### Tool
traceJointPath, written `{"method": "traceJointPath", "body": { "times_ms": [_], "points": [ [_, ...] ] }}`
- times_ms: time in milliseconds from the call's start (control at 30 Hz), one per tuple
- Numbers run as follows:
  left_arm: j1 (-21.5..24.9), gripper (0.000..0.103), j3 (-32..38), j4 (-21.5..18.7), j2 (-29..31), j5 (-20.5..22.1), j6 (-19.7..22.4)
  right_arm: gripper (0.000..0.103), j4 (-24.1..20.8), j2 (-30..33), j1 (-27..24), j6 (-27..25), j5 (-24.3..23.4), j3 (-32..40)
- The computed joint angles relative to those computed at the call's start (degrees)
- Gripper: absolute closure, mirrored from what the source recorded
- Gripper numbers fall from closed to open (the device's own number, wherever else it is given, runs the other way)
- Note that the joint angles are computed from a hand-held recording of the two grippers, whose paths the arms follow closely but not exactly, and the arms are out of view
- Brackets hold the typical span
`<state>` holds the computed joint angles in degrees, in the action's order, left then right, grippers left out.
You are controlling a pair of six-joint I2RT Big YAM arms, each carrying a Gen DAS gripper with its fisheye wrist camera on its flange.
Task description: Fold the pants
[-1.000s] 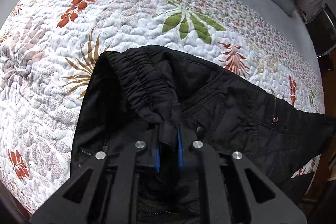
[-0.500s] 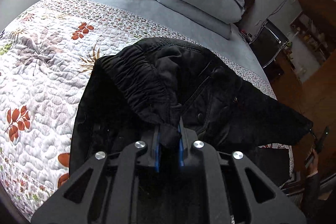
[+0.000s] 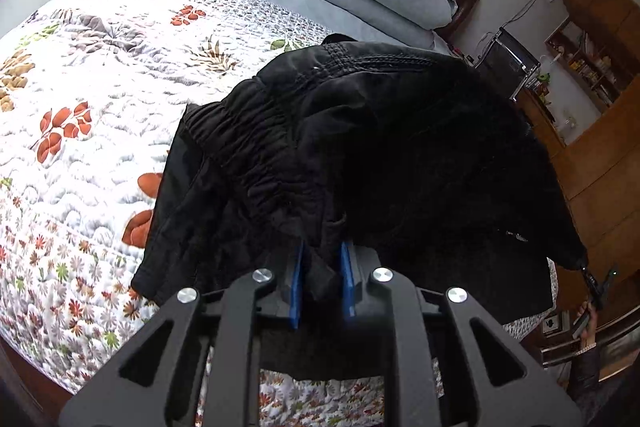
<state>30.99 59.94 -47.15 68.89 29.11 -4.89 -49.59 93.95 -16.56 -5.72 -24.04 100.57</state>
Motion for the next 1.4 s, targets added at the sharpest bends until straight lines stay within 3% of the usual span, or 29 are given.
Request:
{"method": "traceJointPath", "body": {
  "times_ms": [233,267,333,433,467,567,667,733,900,1033,1400],
  "points": [
    [1.6,0.082,-4.7,-0.1,-3.2,-1.2,3.9,0.090,0.2,-3.8,-3.4,1.6,0.2,-9.8],
    [1.7,0.077,-5.2,-0.5,-3.6,-2.4,4.7,0.089,-0.3,-3.8,-3.9,2.0,-0.3,-10.4],
    [2.5,0.067,-5.8,-2.1,-4.3,-3.3,5.3,0.075,-1.3,-4.1,-4.1,1.3,1.8,-11.7],
    [3.8,0.055,-7.4,-3.9,-6.2,-5.6,4.2,0.072,-1.5,-6.1,-4.0,0.5,5.0,-14.6],
    [4.0,0.046,-7.8,-4.4,-6.8,-6.1,3.7,0.071,-0.9,-7.4,-4.0,1.1,5.4,-15.9],
    [3.8,0.024,-9.2,-5.8,-8.5,-6.8,0.3,0.059,1.3,-11.6,-3.6,2.8,7.9,-19.3],
    [2.7,0.015,-10.4,-6.1,-9.7,-3.7,-4.6,0.048,3.3,-16.7,-1.5,2.0,12.0,-21.3],
    [1.2,0.014,-11.1,-5.7,-10.2,-1.6,-7.6,0.032,3.6,-19.2,0.7,0.5,14.6,-21.2],
    [-6.1,0.013,-13.0,-3.4,-10.5,1.1,-17.6,0.021,2.0,-20.4,5.5,-0.3,17.7,-17.5],
    [-12.0,0.012,-12.6,-2.3,-8.3,0.2,-21.5,0.013,1.9,-20.0,7.9,-0.4,18.9,-15.6],
    [-15.8,0.012,-9.1,1.7,1.2,-3.8,-31.4,0.010,3.0,-19.3,8.4,0.8,17.1,-15.4]
  ]
}}
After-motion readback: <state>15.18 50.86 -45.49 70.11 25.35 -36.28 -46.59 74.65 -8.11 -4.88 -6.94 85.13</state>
